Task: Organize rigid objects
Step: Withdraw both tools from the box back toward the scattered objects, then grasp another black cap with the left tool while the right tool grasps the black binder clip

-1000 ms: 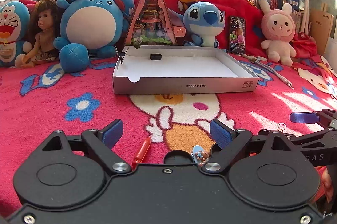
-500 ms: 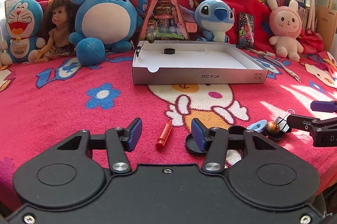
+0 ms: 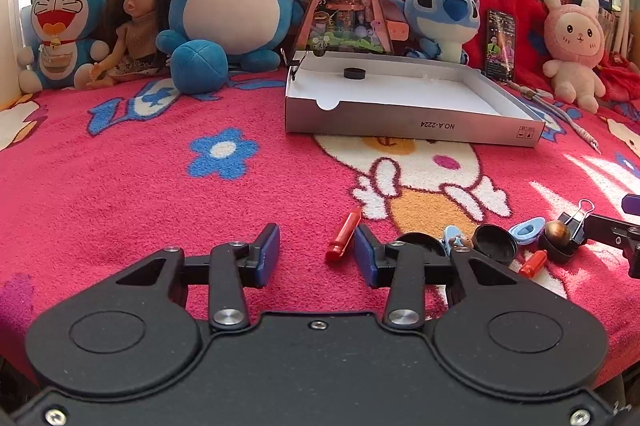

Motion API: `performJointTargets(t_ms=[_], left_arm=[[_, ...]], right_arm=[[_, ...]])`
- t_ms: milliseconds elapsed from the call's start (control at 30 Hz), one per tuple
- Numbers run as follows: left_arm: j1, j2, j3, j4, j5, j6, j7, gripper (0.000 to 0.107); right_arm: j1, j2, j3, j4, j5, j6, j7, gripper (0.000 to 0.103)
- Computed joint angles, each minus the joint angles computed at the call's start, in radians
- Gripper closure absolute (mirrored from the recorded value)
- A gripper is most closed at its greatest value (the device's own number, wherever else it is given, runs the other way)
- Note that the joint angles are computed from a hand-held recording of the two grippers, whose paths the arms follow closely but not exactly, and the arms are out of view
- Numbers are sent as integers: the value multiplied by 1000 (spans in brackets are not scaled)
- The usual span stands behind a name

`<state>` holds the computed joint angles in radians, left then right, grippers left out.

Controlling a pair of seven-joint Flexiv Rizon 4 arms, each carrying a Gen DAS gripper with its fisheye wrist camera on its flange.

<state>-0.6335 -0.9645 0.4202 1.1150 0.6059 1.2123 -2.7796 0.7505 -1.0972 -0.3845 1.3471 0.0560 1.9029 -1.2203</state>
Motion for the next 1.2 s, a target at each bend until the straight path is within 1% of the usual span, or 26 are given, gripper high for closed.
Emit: performJointTargets(t_ms=[267, 433, 600, 667, 767, 833, 933, 1033, 1100, 1200], left_arm=[[-3, -5, 3, -10, 10, -18, -11, 67], [-3, -6, 1, -15, 17, -28, -17, 66], [-3, -6, 3, -30, 25, -86, -35, 66], [-3, -3, 1, -31, 35, -99, -46, 66], [-2, 4, -7, -31, 51, -114, -57, 66], [3, 11, -19, -25, 58, -110, -59, 65], [1, 22, -25, -15, 73, -94, -67, 65], [-12, 32, -20, -9, 94, -82, -75, 65], [-20, 37, -17, -9, 109, -76, -75, 65], [-15, 44, -37, -4, 116, -51, -47, 65]], right_arm=[[24, -8, -44, -2, 32, -23, 30, 8], [59, -23, -118, -1, 56, -68, 101, 11], [67, -25, -156, 10, 38, -96, 195, 14], [45, -12, -121, 24, 9, -64, 198, 17], [17, 4, -63, 42, -18, 3, 159, 19], [8, 12, -34, 46, -29, 18, 121, 21], [3, 21, -4, 44, -47, 17, 65, 28], [17, 18, -7, 33, -40, -2, 33, 37], [14, 22, 8, 29, -39, -17, 30, 50], [-7, 30, 51, 31, -64, -19, 20, 58]])
